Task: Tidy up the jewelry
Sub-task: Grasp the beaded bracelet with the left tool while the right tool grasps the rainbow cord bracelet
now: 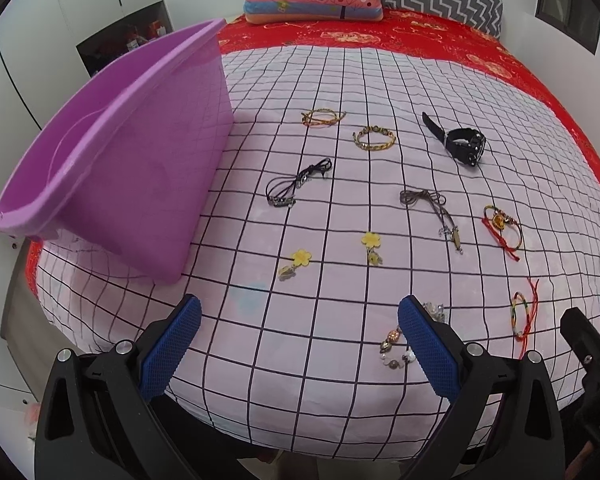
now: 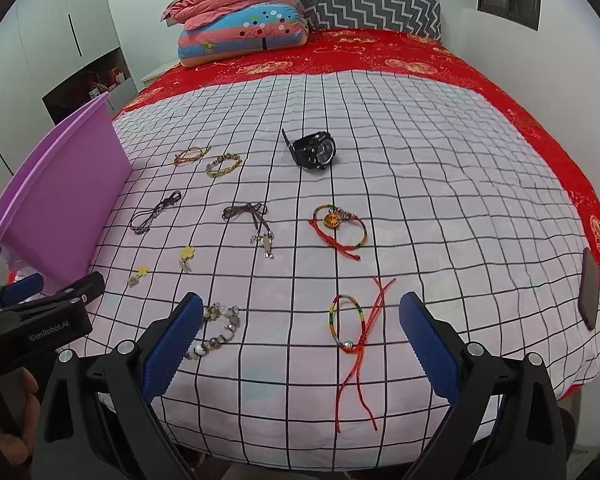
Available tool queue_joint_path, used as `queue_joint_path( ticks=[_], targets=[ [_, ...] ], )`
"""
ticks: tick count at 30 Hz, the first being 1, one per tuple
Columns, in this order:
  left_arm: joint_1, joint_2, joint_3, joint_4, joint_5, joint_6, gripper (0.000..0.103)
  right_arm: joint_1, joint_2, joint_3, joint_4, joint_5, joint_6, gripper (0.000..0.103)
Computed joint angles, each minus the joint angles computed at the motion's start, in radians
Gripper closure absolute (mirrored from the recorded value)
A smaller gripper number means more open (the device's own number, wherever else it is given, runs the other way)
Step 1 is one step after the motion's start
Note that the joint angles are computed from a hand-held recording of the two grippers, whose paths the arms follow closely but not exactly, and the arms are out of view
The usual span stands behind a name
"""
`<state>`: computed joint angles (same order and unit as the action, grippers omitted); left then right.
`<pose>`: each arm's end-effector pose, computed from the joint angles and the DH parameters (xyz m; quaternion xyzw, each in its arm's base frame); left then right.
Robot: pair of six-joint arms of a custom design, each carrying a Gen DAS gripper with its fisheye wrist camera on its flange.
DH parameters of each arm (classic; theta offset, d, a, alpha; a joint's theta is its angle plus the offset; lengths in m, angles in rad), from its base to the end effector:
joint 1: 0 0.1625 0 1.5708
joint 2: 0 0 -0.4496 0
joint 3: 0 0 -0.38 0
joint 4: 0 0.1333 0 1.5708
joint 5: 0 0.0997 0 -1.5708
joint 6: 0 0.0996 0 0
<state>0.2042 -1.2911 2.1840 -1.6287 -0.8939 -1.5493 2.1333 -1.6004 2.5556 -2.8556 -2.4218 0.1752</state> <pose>-0.3244 -0.2670 0.1726 0.0554 0.8709 -0.2585 0.4142 0.2210 -0.2410 0.2718 0.1065 -0.8947 0.2862 0.3259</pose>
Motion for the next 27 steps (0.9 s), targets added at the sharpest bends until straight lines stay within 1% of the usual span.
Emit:
queue_joint_path(
  ticks=[3,6,9,11,13,16,19,23,27],
  targets=[
    [-0.006,-0.005,0.036,-0.042,0.0,-0.005,0.006,-0.033,-0.022,0.026,-0.002,0.019,-0.016,0.009],
    [-0.004,0.006,0.059,-0.087,0.002,-0.001,0.006,-0.067,-0.041,0.071,-0.057,0.02,-0.052,0.009],
    [-0.003,0.022,0.099,-0.185,0.002,0.042,0.006,-0.11,-0.048,0.11,-0.124,0.016,-0.104,0.009],
    [-0.002,0.035,0.125,-0.261,-0.003,0.087,0.006,-0.151,-0.05,0.132,-0.179,0.035,-0.156,0.009],
    [0.0,0.062,0.14,-0.307,-0.007,0.116,0.006,-0.189,-0.035,0.152,-0.242,0.035,-0.199,0.009],
    [0.008,0.092,0.153,-0.352,-0.007,0.141,0.006,-0.252,-0.009,0.177,-0.351,0.061,-0.266,0.009],
    [0.022,0.11,0.168,-0.403,-0.006,0.154,0.006,-0.295,0.05,0.191,-0.461,0.056,-0.323,0.009],
    [0.053,0.13,0.185,-0.465,-0.017,0.164,0.006,-0.333,0.105,0.2,-0.556,0.066,-0.384,0.009],
    [0.062,0.155,0.188,-0.492,-0.014,0.185,0.006,-0.35,0.156,0.202,-0.629,0.067,-0.427,0.01]
  ],
)
